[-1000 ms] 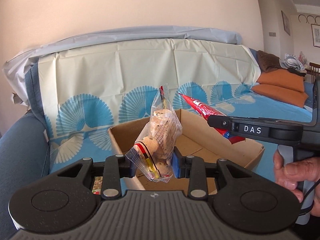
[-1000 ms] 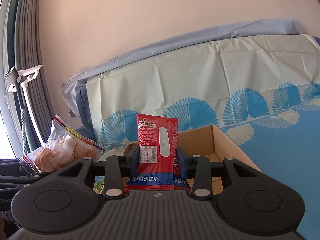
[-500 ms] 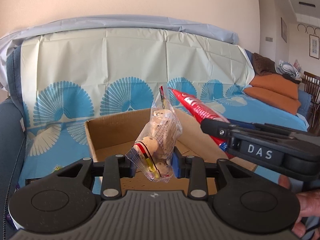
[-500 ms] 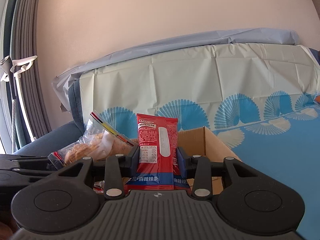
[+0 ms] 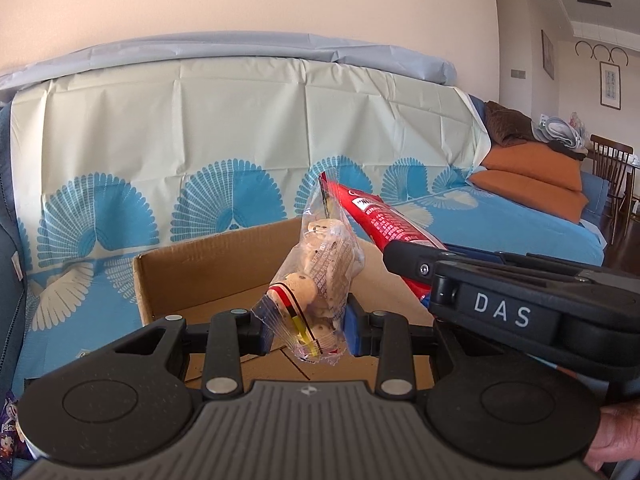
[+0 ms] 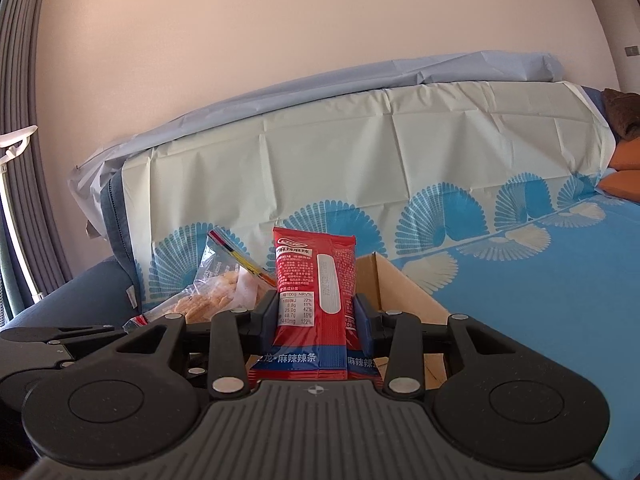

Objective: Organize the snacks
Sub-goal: 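Carry both held snacks over the cardboard box and open both grippers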

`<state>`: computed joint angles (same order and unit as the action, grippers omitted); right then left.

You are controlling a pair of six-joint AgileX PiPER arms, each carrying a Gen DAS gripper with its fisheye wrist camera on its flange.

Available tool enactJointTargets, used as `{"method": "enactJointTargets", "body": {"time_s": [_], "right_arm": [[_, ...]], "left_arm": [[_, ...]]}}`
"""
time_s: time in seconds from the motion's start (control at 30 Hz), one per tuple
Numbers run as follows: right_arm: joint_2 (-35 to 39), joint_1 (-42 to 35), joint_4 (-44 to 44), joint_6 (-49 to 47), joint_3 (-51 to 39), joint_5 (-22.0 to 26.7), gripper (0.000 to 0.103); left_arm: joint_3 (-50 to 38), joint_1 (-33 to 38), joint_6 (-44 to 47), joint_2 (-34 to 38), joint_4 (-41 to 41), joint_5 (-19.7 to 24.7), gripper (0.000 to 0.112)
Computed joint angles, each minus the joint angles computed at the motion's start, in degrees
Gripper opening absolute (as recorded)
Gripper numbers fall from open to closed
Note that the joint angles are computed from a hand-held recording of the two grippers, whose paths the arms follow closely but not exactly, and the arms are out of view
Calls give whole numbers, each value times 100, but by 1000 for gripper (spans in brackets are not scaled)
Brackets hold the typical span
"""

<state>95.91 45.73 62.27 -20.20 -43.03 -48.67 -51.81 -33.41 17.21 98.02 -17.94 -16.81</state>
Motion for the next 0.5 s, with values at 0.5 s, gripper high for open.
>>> {"method": "enactJointTargets", "body": {"time_s": [0.5], "right_arm": [[126, 182, 547, -259, -181, -287, 41]], "left_arm": [[-187, 151, -324, 111, -34, 84, 38]]}}
